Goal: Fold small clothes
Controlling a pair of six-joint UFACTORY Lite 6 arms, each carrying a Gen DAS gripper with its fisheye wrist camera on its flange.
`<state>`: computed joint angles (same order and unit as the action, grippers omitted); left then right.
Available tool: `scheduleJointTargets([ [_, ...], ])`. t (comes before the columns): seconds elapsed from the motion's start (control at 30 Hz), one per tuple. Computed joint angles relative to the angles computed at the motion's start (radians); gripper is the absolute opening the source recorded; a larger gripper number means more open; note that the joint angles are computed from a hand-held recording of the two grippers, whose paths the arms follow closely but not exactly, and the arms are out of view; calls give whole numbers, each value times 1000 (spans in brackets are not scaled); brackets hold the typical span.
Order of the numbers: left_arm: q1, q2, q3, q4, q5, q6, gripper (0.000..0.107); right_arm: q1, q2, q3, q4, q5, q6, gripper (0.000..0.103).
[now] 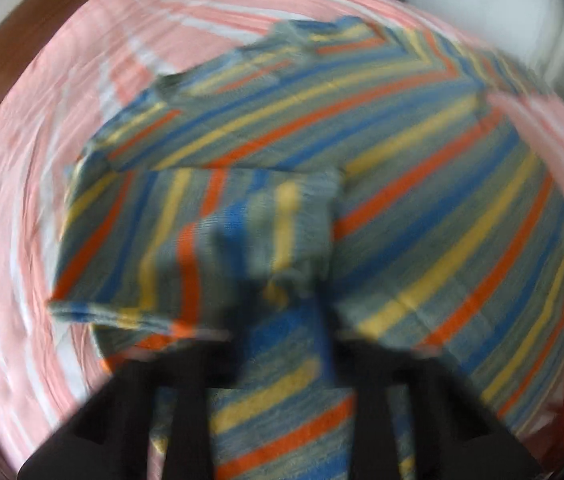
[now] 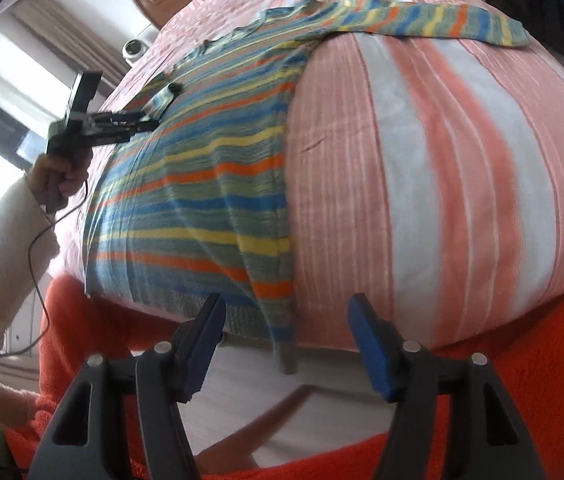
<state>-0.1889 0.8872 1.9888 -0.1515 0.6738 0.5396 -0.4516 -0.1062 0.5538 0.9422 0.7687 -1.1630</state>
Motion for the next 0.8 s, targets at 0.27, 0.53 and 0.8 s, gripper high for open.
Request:
scheduleJointTargets([
  [0.27,402,-158,19,-225,-40,-253,6,15,-55,-2,51,7,-28,64],
  [0.53,585,-94,-43,41,-75,-609,5,61,-8,13,100,-3,-55,64],
  [0.8,604,-146,-237,21,-174,-599,26,109,-75,-15,49,-41,3,64],
])
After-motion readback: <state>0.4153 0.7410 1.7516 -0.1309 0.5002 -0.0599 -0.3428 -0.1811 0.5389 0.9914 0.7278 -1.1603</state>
